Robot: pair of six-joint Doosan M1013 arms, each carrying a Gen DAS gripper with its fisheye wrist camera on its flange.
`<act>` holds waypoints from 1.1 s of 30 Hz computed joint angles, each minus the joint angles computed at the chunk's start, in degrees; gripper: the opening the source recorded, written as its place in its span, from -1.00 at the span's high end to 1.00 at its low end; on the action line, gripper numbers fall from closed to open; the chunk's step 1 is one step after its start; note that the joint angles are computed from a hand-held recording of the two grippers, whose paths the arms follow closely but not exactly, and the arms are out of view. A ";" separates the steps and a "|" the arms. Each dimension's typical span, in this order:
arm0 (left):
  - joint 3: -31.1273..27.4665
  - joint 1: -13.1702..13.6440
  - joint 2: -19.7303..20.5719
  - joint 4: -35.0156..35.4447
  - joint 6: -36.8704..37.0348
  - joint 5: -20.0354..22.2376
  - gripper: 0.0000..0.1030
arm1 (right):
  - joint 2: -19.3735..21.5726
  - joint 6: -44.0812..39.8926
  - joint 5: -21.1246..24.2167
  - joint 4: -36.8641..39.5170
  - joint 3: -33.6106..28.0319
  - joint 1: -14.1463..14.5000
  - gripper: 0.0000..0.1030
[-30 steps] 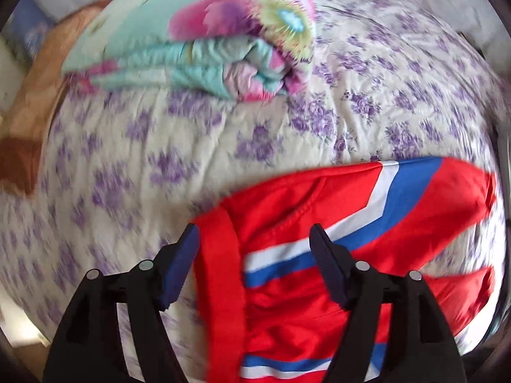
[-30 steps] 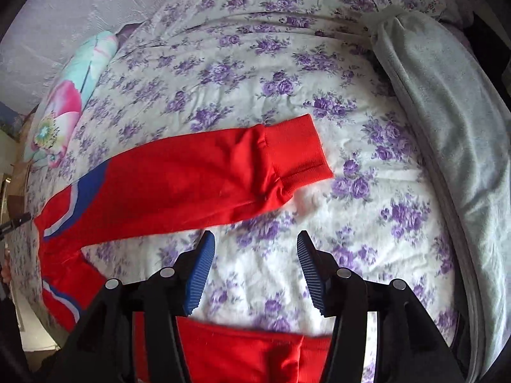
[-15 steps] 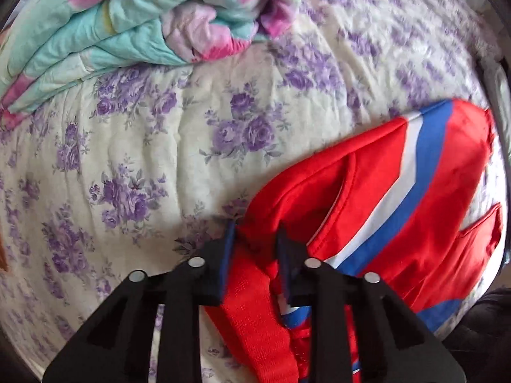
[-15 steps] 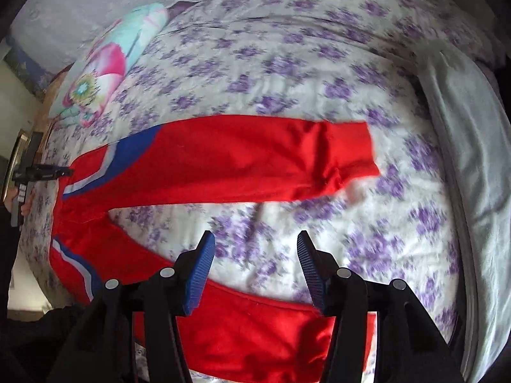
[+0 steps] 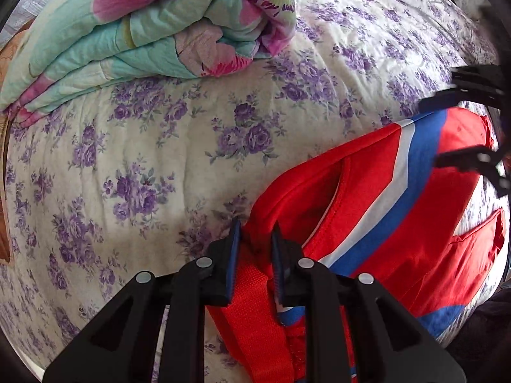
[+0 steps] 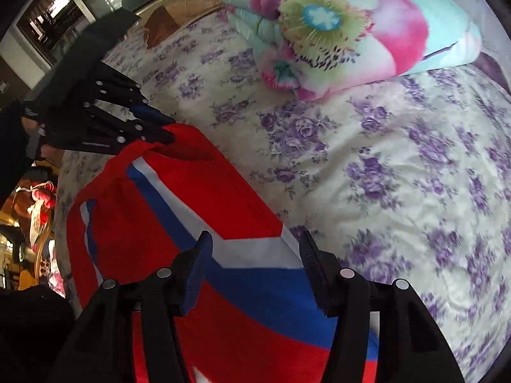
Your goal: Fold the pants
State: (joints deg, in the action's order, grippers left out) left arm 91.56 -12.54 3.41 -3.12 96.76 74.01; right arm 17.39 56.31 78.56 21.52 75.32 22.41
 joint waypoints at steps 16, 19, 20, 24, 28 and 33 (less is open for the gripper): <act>0.55 -1.27 -1.97 2.36 -3.93 -1.94 0.69 | -1.46 0.24 1.31 0.39 -0.19 0.52 0.86; 1.17 -1.74 -4.43 1.87 -3.59 -2.46 0.70 | -3.62 0.40 2.94 3.03 0.23 -0.82 0.86; 1.35 -1.94 -5.33 1.79 -3.26 -2.63 0.70 | -4.45 0.28 3.55 3.75 0.48 -1.19 0.86; 3.14 -2.81 -9.85 1.25 -1.94 -3.48 0.72 | -9.24 0.36 4.62 4.24 2.73 -0.37 0.86; 6.63 -3.98 -15.09 1.10 -1.75 -3.59 0.73 | -14.50 3.23 3.72 4.46 7.50 2.19 0.85; 13.10 -4.61 -19.80 0.56 -2.86 -1.01 0.75 | -19.11 10.84 0.58 3.65 15.22 7.87 0.85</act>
